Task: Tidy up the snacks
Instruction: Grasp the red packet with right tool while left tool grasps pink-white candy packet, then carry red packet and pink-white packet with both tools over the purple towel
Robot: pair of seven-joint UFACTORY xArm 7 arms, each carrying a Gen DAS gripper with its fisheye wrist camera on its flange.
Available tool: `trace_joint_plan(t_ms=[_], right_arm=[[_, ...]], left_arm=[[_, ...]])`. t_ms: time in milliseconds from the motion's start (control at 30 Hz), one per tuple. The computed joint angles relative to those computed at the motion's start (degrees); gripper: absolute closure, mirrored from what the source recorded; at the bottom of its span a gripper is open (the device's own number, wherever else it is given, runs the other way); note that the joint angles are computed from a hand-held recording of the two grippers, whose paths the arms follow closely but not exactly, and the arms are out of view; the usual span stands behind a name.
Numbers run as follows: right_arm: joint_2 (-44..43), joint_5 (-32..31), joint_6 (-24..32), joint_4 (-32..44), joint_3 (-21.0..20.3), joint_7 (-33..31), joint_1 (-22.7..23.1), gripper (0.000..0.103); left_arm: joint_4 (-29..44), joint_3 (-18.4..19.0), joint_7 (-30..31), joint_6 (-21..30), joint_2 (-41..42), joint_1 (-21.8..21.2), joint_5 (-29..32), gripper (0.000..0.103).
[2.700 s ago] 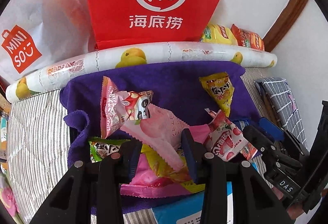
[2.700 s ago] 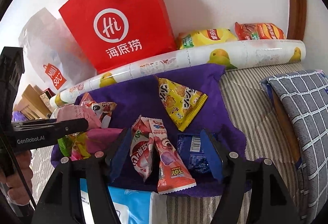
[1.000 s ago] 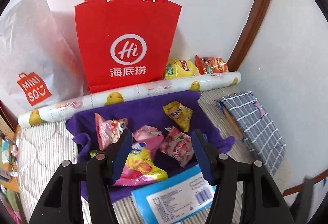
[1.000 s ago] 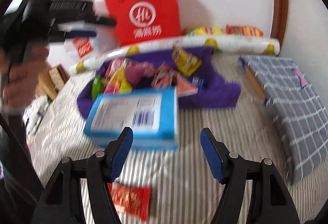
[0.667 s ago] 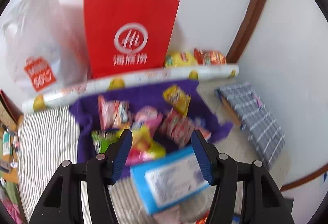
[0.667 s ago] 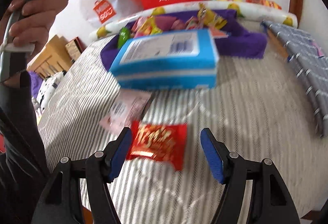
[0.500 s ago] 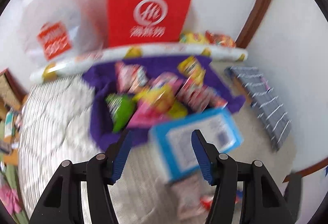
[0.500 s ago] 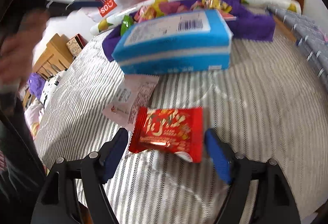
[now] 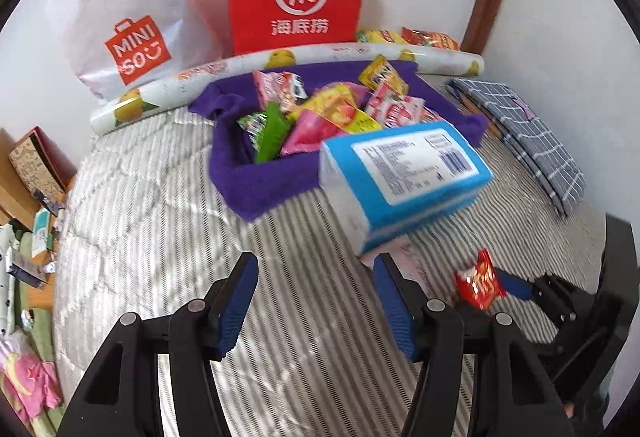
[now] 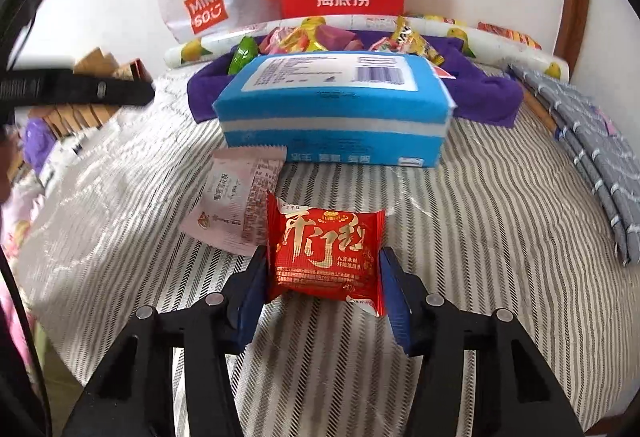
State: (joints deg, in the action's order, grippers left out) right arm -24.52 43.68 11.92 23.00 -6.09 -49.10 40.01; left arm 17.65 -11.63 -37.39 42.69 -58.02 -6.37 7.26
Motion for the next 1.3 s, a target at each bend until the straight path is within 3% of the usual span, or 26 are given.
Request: trace_joint_plan(t_ms=[333, 600, 667, 800, 1067, 1300], right_arm=[[-4.4, 2.5, 1.7, -0.6, -4.1, -4.5, -2.5, 0.05], [-6.2, 2.6, 3.1, -0.8, -7.0, -7.0, -4.6, 0.05], [-5.8, 3.5, 3.4, -0.4, -7.8, -8.1, -4.5, 0.05], [-4.9, 5.6, 4.8, 0.3, -8.1, -9.5, -5.4, 0.05], [-5.0, 8.4, 6.2, -0.4, -5.2, -11.6, -8.3, 0.05], [-4.5, 10.1, 5.3, -0.9, -4.2, -12.4, -9.3, 0.05]], left_arm=[[-0.3, -1.4, -3.5, -10.2, 11.4, -4.1, -3.8, 0.045], [0.4, -3.7, -9.7, -14.4, 17.9, -2.8, -1.7, 0.046], [1.3, -5.5, -11.5, -14.2, 19.0, -1.5, 0.7, 0.049], [3.9, -11.5, -18.4, -11.3, 21.2, 2.0, 8.0, 0.066], [1.9, -8.5, -22.4, -10.8, 18.3, -1.4, 10.9, 0.069], [-0.2, -10.3, -25.4, -13.7, 16.8, -0.3, 13.5, 0.068]])
